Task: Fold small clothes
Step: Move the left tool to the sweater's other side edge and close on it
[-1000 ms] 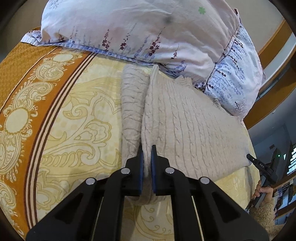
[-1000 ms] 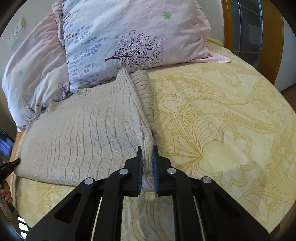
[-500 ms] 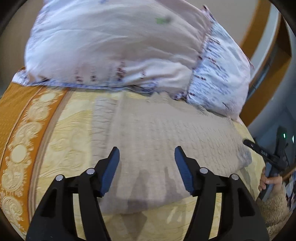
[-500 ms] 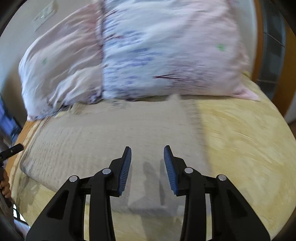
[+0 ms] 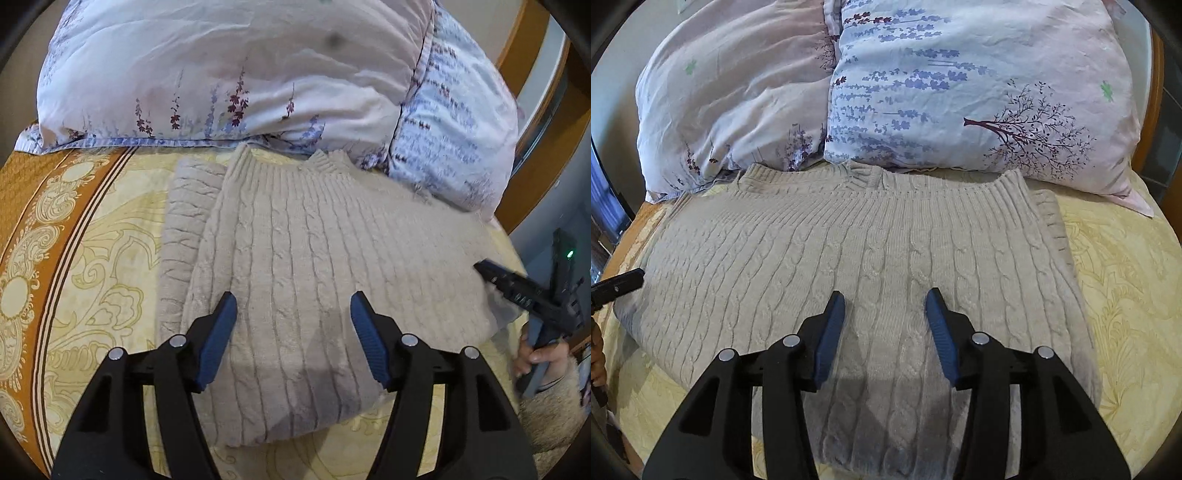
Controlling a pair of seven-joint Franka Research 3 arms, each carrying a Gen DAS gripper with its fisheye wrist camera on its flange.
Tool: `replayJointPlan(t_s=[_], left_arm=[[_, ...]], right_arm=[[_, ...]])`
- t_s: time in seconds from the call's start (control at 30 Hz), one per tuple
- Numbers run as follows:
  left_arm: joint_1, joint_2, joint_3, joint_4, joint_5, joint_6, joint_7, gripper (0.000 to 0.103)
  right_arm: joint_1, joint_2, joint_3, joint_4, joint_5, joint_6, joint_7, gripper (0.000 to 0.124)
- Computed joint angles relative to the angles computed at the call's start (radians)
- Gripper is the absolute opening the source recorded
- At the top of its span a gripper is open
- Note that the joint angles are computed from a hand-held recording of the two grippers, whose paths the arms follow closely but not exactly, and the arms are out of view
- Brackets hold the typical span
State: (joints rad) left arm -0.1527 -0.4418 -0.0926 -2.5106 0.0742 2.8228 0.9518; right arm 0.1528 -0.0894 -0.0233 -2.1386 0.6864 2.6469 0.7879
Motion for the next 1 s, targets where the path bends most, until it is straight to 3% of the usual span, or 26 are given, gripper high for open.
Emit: replayJointPlan(t_s=[0.13, 0.33, 0.5, 0.67, 1.0], left_arm=[[0.000, -0.052, 0.045, -0.046, -0.058, 0.074, -0.030, 0.066], [-0.018, -0.039, 0.142, -0.038, -0.175, 0.057, -0.050, 0.067], [-0.118, 0.008, 0.249, -0.018, -0.373, 0.070, 0.046, 0.066], [-0.155, 0.026, 0.266, -0.006, -0.494, 0.095, 0.124, 0.066], [-0.116, 0.070, 0.207, 0.031, -0.560, 0.087, 0.155, 0.055]], right_arm=[[-0.001, 0.003, -0.005, 0.005, 0.018, -0.014, -0.005, 0.049], [-0.005, 0.005, -0.004, 0.017, 0.036, -0.038, -0.009, 0.052], [-0.004, 0.002, -0.003, 0.013, 0.049, -0.031, -0.018, 0.053], [-0.003, -0.002, -0.001, 0.008, 0.055, -0.029, -0.015, 0.055], [0.005, -0.014, -0.001, -0.007, 0.067, -0.015, -0.016, 0.058]])
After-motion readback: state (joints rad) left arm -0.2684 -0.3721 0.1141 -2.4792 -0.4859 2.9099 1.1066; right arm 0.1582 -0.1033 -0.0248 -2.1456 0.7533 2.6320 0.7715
